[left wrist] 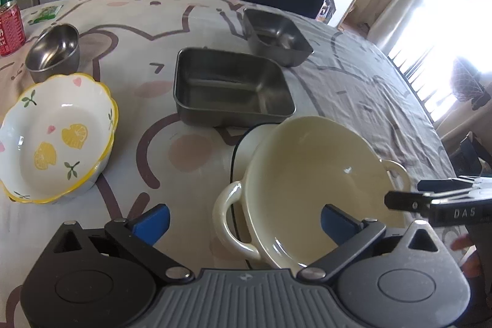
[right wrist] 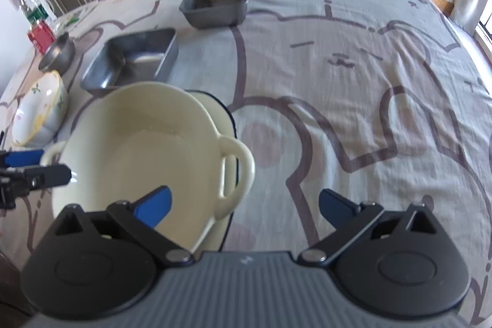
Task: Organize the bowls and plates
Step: 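Open both grippers to release the cream bowl handles, then reach both grippers to the lemon-print bowl and close on its rim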
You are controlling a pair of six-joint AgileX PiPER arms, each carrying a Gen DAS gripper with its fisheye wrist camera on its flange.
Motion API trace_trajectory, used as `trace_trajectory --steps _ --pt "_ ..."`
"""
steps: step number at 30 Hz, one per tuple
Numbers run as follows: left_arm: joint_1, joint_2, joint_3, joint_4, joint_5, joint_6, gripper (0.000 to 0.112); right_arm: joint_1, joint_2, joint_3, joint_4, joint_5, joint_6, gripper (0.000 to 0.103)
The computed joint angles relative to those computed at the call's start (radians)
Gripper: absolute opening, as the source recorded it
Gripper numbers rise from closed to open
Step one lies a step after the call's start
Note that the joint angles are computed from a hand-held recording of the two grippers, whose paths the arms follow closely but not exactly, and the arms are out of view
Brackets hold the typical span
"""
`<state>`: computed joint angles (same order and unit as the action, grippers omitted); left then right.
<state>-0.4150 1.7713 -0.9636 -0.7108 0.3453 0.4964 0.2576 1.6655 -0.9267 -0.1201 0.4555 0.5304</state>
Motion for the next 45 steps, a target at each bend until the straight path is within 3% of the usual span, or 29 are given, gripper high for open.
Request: trace_trajectory --steps 7,11,16,19,22,27,30,31,34,40,42,44,45 --pt "0.054 -0.104 0.030 -0.038 0.028 0.081 0.103 0.038 -0.081 0.014 -0.194 -0.037 0.253 0.103" --pt "0.098 -0.163 -0.006 0.132 0.052 -0.037 0.103 0.065 -0.107 -0.012 -0.264 -0.093 0.361 0.103" --pt "0.201 -0.203 -0.069 0.178 0.089 -0.024 0.103 0.118 -0.058 -0.118 -0.336 -0.127 0.480 0.103" --pt "0.261 -0.207 -0.099 0.202 0.072 0.000 0.103 0.160 0.010 -0.215 -0.376 -0.123 0.557 0.103" --pt "0.312 -0.184 -0.136 0.254 0.048 -0.025 0.103 0.192 0.094 -0.325 -0.334 -0.121 0.531 0.103" --pt "0.383 -0.086 -0.222 0.364 0.056 -0.133 0.103 0.229 0.254 -0.528 -0.081 -0.111 0.309 0.094" --pt "0.427 -0.021 -0.261 0.278 0.093 -0.020 0.087 0.233 0.370 -0.684 0.126 -0.034 0.119 0.080" --pt "0.435 0.001 -0.278 0.293 0.111 -0.034 0.076 0.232 0.410 -0.736 0.170 -0.005 0.086 0.075" --pt "0.439 0.059 -0.320 0.364 0.150 -0.085 0.061 0.251 0.533 -0.912 0.168 0.109 0.142 0.066" --pt "0.468 0.162 -0.399 0.349 0.224 -0.077 0.040 0.277 0.744 -1.232 0.191 0.311 0.152 0.044" --pt "0.468 0.195 -0.428 0.376 0.248 -0.103 0.030 0.279 0.814 -1.346 0.186 0.388 0.152 0.041" --pt "0.466 0.228 -0.457 0.408 0.271 -0.131 0.016 0.275 0.844 -1.385 0.201 0.417 0.146 0.040" --pt "0.465 0.242 -0.470 0.419 0.282 -0.139 0.015 0.273 0.866 -1.413 0.204 0.430 0.143 0.037"
